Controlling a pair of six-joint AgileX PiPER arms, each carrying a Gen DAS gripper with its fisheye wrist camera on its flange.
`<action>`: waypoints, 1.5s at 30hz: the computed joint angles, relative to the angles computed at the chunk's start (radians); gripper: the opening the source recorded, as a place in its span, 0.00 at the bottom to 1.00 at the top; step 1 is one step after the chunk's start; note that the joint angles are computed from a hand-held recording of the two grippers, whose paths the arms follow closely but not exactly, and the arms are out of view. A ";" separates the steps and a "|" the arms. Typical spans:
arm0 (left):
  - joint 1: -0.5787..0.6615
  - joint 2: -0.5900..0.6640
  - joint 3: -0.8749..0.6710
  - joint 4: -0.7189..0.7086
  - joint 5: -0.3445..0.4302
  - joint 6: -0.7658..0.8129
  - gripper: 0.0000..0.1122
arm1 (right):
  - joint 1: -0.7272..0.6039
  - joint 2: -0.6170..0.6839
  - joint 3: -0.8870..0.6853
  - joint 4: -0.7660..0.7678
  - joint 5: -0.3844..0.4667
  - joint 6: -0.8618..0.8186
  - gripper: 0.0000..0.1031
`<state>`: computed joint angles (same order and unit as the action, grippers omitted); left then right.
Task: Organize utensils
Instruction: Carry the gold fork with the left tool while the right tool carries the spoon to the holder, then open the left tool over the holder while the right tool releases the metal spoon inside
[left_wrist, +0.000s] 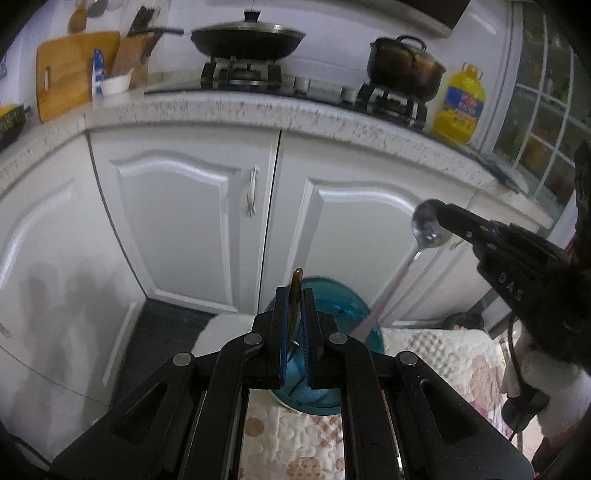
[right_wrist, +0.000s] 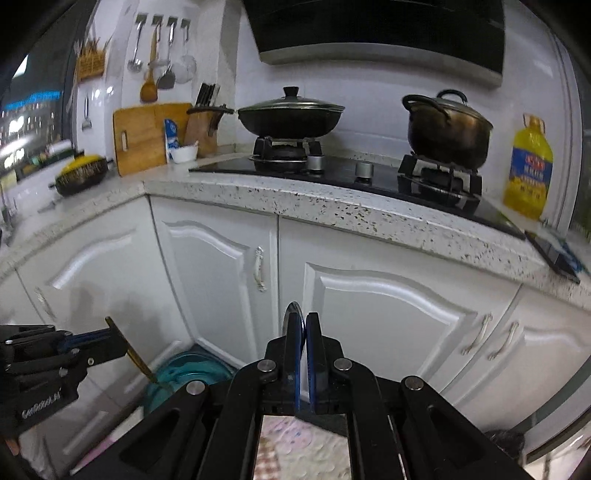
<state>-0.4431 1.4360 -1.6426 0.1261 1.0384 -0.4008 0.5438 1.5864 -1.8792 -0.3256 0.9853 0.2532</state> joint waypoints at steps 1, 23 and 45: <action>-0.002 0.001 0.015 0.001 -0.008 -0.002 0.05 | 0.005 0.004 0.015 -0.013 -0.012 0.003 0.02; -0.063 -0.037 0.184 0.069 -0.042 -0.132 0.15 | -0.150 -0.106 0.327 0.485 -0.067 -0.193 0.32; -0.424 -0.186 0.243 0.370 0.097 -0.466 0.33 | -0.025 -0.414 0.507 0.244 0.021 0.061 0.36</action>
